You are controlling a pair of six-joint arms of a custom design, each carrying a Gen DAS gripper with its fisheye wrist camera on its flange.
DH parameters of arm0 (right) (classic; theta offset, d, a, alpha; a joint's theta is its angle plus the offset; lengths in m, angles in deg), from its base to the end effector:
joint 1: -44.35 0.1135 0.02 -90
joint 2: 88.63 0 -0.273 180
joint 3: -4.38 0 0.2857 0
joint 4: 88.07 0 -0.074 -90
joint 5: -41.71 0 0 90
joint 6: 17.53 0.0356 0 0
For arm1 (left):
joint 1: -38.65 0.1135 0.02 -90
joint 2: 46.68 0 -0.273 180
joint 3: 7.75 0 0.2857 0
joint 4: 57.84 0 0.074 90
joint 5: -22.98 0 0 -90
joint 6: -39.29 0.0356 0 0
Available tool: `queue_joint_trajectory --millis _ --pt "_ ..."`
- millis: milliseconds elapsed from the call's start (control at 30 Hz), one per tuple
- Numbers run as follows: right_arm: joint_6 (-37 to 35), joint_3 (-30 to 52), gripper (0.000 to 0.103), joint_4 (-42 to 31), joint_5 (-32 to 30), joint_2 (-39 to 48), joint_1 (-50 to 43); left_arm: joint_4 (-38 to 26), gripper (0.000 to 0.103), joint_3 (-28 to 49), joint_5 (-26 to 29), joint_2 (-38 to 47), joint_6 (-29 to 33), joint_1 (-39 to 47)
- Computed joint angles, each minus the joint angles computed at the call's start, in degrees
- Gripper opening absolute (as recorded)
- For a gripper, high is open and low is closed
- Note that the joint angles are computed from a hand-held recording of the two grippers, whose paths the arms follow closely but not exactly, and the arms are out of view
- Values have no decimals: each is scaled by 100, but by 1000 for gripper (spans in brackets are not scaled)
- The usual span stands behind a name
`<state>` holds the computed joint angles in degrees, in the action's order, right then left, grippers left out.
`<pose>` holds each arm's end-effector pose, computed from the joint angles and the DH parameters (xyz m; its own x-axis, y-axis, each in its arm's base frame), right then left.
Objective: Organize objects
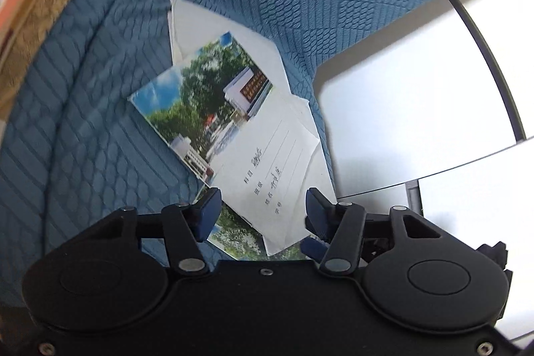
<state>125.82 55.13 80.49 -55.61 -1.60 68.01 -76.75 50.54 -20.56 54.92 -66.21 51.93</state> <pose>0.2819 0.1284 0.1362 -0.7869 0.5240 -0.3260 0.2592 0.7600 0.5960 0.3258 0.0504 0.0978 -0.8754 -0.3958 -0.2777 -0.0657 0.6665 -0.7426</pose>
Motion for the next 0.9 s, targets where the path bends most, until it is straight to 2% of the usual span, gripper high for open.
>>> queue_joint_trajectory --millis 100,400,567,667,700,800,900 --pt "163 92 48 -52 -193 151 -109 41 53 99 331 317 -220 43" --pt "743 40 48 195 -489 293 -308 174 53 141 695 815 -713 9" --pt "879 42 48 276 -419 312 -268 932 50 1 978 1092 -1575 -28" --pt "939 18 49 324 -364 294 -273 1225 44 -14 1149 1305 -2020 -20" --pt "952 8 48 340 -365 290 -282 1305 39 -17 1134 1351 -2130 -41" --pt "975 -17 49 361 -359 273 -294 1654 33 -82 1102 1421 -2491 -94" --pt "1026 -62 49 446 -397 257 -321 1612 10 -24 966 1495 -2574 -120"
